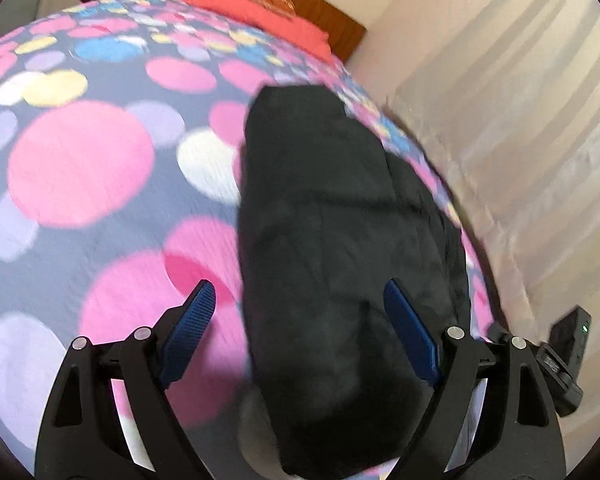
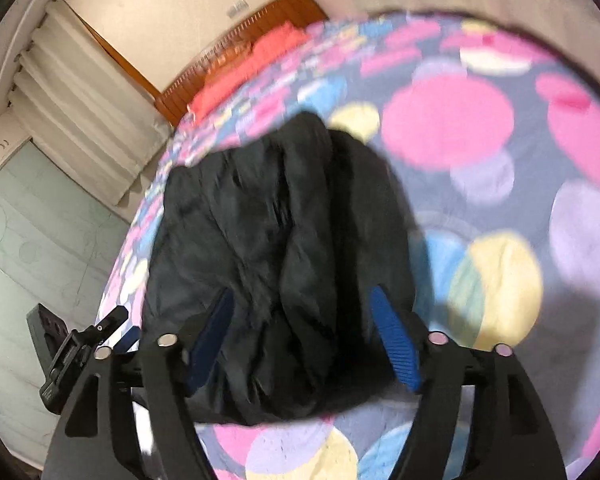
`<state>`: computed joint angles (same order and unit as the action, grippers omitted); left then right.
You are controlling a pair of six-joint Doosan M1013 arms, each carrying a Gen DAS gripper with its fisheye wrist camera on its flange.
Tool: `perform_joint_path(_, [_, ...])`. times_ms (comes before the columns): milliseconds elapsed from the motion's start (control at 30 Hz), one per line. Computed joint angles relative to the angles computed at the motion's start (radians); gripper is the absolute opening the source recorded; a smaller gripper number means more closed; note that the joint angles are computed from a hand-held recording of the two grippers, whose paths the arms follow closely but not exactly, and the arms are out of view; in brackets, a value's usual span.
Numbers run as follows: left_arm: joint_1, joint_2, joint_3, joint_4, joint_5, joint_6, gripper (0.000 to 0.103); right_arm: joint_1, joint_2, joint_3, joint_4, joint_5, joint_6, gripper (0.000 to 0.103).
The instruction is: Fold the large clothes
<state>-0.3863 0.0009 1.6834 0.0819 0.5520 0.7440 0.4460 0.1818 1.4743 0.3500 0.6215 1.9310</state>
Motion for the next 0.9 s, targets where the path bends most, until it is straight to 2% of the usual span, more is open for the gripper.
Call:
perform_joint_path(33, [0.01, 0.006, -0.007, -0.012, 0.0, 0.002, 0.086, -0.002, 0.005, -0.012, -0.011, -0.005, 0.008, 0.075])
perform_joint_path(100, [0.043, 0.019, -0.015, -0.113, -0.021, 0.053, 0.086, -0.008, 0.032, -0.054, -0.019, -0.006, 0.025, 0.076])
perform_joint_path(167, [0.073, 0.046, -0.023, -0.277, -0.04, 0.168, 0.088, -0.019, 0.074, -0.104, 0.029, 0.005, -0.006, 0.077])
perform_joint_path(267, [0.089, 0.086, -0.043, -0.377, -0.028, 0.236, 0.088, -0.036, 0.121, -0.156, 0.097, 0.048, -0.057, 0.077])
perform_joint_path(333, [0.093, 0.097, -0.047, -0.39, -0.039, 0.249, 0.088, -0.039, 0.154, -0.191, 0.09, 0.085, -0.055, 0.077])
perform_joint_path(433, [0.094, 0.116, -0.059, -0.41, -0.047, 0.264, 0.091, -0.033, 0.186, -0.226, -0.006, 0.123, 0.015, 0.077])
perform_joint_path(567, [0.112, 0.145, -0.077, -0.541, -0.016, 0.378, 0.093, -0.045, 0.201, -0.211, 0.074, 0.115, -0.052, 0.086])
perform_joint_path(667, [0.12, 0.16, -0.091, -0.595, 0.007, 0.42, 0.094, -0.051, 0.201, -0.188, 0.122, 0.086, -0.113, 0.088])
perform_joint_path(767, [0.121, 0.169, -0.099, -0.607, 0.018, 0.431, 0.094, -0.05, 0.204, -0.182, 0.148, 0.081, -0.142, 0.09])
perform_joint_path(867, [0.12, 0.176, -0.109, -0.593, 0.027, 0.427, 0.095, -0.045, 0.21, -0.195, 0.124, 0.092, -0.159, 0.088])
perform_joint_path(900, [0.119, 0.176, -0.11, -0.585, 0.027, 0.425, 0.095, -0.038, 0.205, -0.195, 0.075, 0.087, -0.137, 0.087])
